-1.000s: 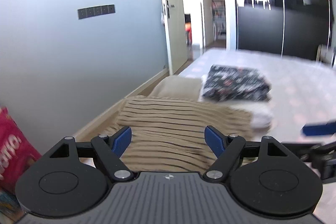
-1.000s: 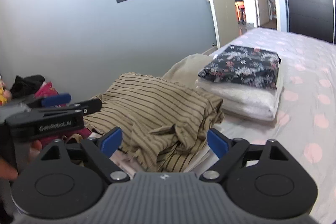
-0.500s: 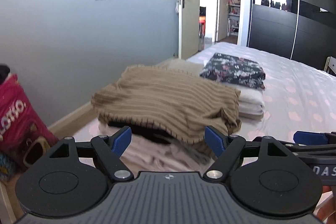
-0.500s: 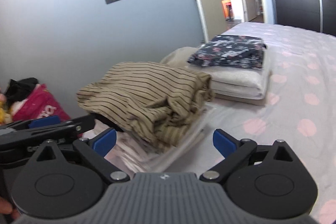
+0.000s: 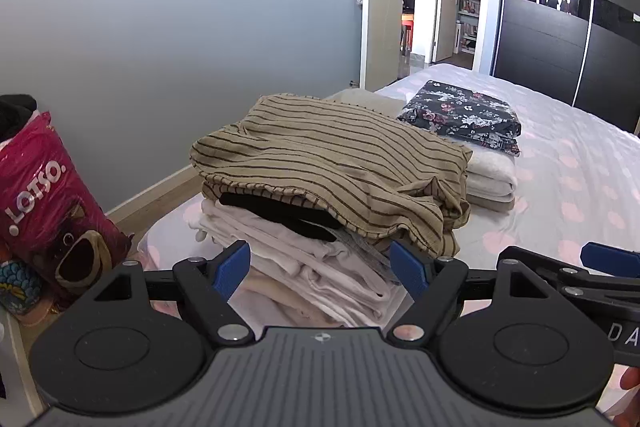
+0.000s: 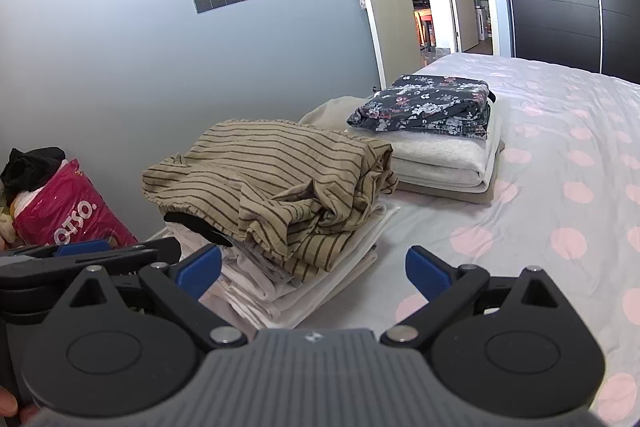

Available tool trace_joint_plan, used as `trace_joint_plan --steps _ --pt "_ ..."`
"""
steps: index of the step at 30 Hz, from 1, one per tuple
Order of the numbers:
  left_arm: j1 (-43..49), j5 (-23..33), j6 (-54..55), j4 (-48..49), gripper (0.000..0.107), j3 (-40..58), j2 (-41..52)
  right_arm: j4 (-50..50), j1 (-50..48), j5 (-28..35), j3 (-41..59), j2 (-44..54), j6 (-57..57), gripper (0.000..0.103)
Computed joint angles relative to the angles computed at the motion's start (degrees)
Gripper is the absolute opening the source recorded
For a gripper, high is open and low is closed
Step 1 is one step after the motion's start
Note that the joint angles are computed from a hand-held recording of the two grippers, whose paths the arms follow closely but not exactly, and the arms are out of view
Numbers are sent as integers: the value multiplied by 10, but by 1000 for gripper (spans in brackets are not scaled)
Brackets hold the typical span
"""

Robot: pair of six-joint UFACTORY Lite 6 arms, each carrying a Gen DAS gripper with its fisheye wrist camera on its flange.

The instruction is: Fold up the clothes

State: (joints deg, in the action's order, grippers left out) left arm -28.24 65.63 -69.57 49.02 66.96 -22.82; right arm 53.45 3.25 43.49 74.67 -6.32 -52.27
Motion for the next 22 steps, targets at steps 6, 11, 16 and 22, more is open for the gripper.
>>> trace_joint_plan --steps 6,11,16,22 --pt "-28 35 -27 18 77 16 14 -4 -8 3 -4 -10 -7 99" --pt "-32 36 -28 12 77 21 11 -8 -14 8 0 -11 -5 99" --pt "-42 47 -33 14 77 27 15 -13 -17 10 2 -11 -2 99" --pt "-63 67 -42 37 77 30 22 -14 -20 11 0 -14 -3 99"
